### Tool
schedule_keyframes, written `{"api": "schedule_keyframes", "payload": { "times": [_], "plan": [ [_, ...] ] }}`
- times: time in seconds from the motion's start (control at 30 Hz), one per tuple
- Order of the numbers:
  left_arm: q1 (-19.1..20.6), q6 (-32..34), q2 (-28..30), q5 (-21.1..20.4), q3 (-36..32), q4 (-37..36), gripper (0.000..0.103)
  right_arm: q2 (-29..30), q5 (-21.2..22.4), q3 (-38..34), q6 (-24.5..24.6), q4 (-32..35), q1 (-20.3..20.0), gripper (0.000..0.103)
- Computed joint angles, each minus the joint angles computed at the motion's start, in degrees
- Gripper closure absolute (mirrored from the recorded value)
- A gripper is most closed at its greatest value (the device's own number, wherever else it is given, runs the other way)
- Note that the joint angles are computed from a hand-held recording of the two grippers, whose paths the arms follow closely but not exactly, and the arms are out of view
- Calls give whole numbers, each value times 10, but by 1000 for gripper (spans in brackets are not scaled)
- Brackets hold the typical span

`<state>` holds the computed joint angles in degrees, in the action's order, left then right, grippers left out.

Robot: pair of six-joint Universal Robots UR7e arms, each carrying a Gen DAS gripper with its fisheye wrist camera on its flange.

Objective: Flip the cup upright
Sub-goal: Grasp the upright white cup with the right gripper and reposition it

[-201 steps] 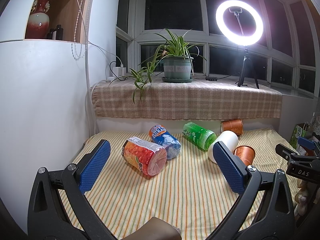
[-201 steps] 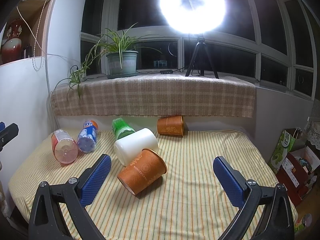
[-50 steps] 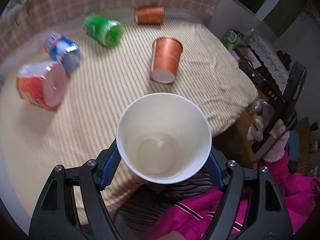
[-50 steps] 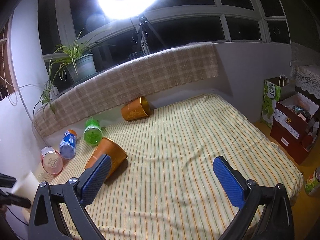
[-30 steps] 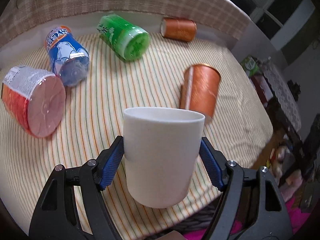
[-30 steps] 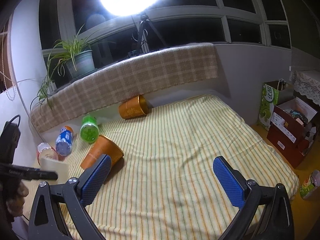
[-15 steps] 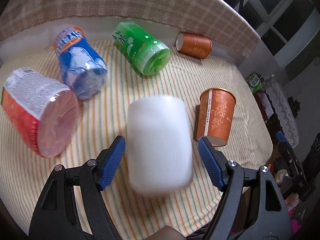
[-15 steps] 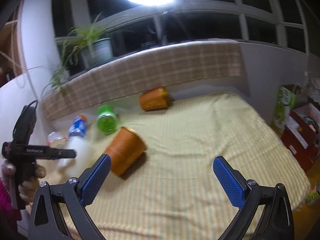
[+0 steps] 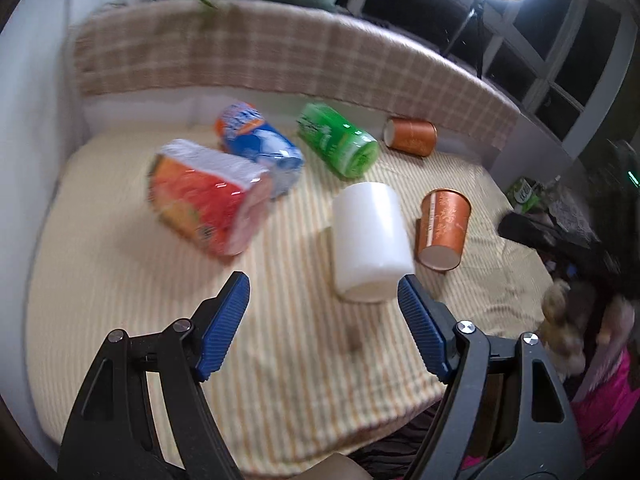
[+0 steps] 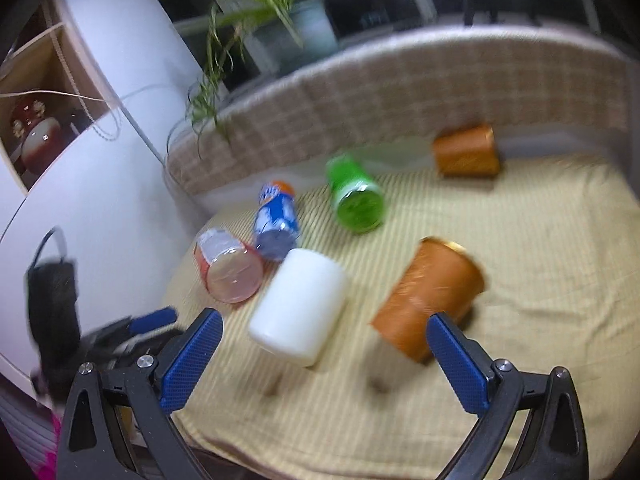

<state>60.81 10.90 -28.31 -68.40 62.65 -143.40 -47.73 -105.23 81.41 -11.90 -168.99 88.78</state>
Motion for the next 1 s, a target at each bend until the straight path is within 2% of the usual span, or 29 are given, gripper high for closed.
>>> {"api": "schedule_keyframes", "payload": {
  "times": [0.13, 0.3, 0.4, 0.63, 0.87, 1.0],
  "plan": [
    [-6, 22, -37, 47, 76, -74, 24, 40, -8, -78, 34, 97, 5, 0],
    [-4, 21, -65, 60, 127, -111, 24, 83, -4, -160, 71, 188, 5, 5],
    [0, 18, -79, 59, 151, -127, 24, 104, -16, -201, 90, 229, 7, 7],
    [4, 14, -87, 51, 161, -134, 24, 156, -45, -299, 116, 320, 10, 14],
    [5, 19, -90, 42, 163, -146, 24, 197, -65, -367, 141, 374, 6, 17],
    [6, 19, -90, 41, 163, -147, 24, 209, -73, -387, 140, 385, 7, 19]
  ]
}}
